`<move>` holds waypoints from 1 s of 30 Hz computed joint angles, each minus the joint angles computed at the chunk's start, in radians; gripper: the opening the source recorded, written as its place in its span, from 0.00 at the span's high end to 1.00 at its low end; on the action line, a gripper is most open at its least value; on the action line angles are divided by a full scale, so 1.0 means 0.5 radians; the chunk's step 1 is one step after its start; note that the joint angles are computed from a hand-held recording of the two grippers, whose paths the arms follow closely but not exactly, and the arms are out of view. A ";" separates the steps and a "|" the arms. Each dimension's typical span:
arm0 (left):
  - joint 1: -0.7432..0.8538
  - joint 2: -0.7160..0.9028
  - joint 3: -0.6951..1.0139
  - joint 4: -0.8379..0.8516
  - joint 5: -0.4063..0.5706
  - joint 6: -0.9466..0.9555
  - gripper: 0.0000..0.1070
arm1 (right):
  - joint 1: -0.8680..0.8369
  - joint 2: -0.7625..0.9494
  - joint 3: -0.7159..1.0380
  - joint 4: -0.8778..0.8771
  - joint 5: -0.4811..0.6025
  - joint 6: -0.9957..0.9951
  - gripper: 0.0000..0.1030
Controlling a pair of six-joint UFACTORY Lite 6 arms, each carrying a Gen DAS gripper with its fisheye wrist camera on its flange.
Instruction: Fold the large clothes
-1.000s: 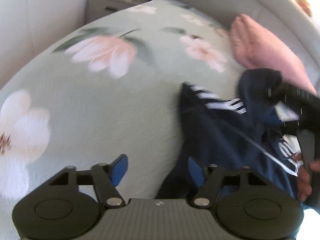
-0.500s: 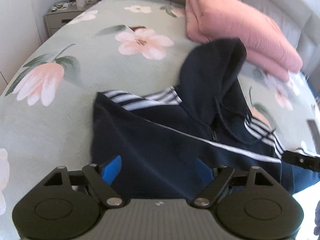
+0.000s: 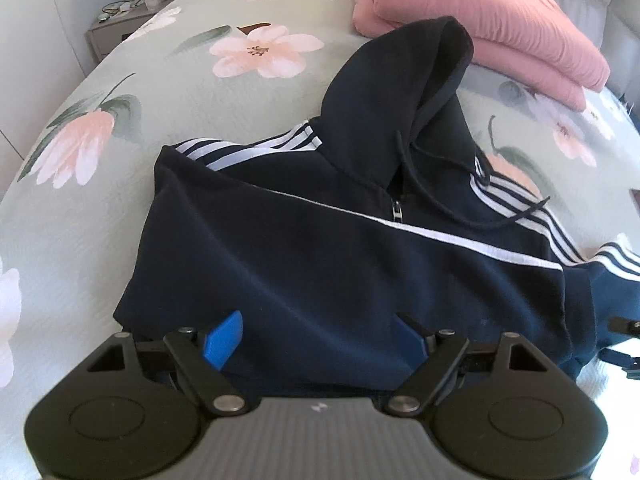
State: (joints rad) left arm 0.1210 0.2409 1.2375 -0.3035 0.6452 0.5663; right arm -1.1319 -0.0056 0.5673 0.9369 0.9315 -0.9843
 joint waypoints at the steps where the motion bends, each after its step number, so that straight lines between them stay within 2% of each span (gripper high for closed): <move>1: -0.013 -0.011 -0.018 0.026 -0.022 -0.027 0.22 | -0.098 0.059 0.028 -0.003 0.022 -0.054 0.01; 5: -0.087 -0.033 -0.043 0.220 -0.046 -0.246 0.22 | -0.509 0.478 0.270 0.160 0.192 -0.292 0.01; 9: -0.125 -0.065 -0.055 0.283 -0.047 -0.337 0.22 | -0.723 0.788 0.539 0.299 0.205 -0.396 0.01; 12: -0.162 -0.096 -0.089 0.337 -0.081 -0.378 0.21 | -0.914 1.077 0.753 0.414 0.314 -0.488 0.08; 14: -0.179 -0.106 -0.117 0.373 -0.110 -0.402 0.21 | -1.034 1.254 0.887 0.490 0.383 -0.467 0.29; 15: -0.186 -0.103 -0.121 0.393 -0.113 -0.418 0.21 | -1.070 1.300 0.932 0.527 0.373 -0.488 0.35; 17: -0.194 -0.088 -0.129 0.417 -0.121 -0.436 0.21 | -1.102 1.328 0.969 0.610 0.269 -0.570 0.59; 20: -0.183 -0.066 -0.139 0.431 -0.143 -0.441 0.21 | -1.110 1.400 1.010 0.721 0.196 -0.661 0.79; 23: -0.154 -0.054 -0.116 0.431 -0.127 -0.438 0.21 | -1.096 1.461 1.034 0.855 0.162 -0.726 0.90; 26: -0.107 -0.065 -0.094 0.378 -0.119 -0.377 0.21 | -1.077 1.435 1.012 0.957 0.102 -0.766 0.90; 28: -0.081 -0.080 -0.090 0.375 -0.126 -0.348 0.21 | -1.048 1.264 0.862 1.064 -0.017 -0.909 0.87; 30: -0.044 -0.090 -0.083 0.364 -0.121 -0.318 0.21 | -1.014 1.060 0.669 1.233 -0.069 -1.131 0.88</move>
State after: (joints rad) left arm 0.0991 0.1960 1.1959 -0.1215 0.5846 0.4072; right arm -1.6390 0.5244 0.9017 1.5532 0.8972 -1.5500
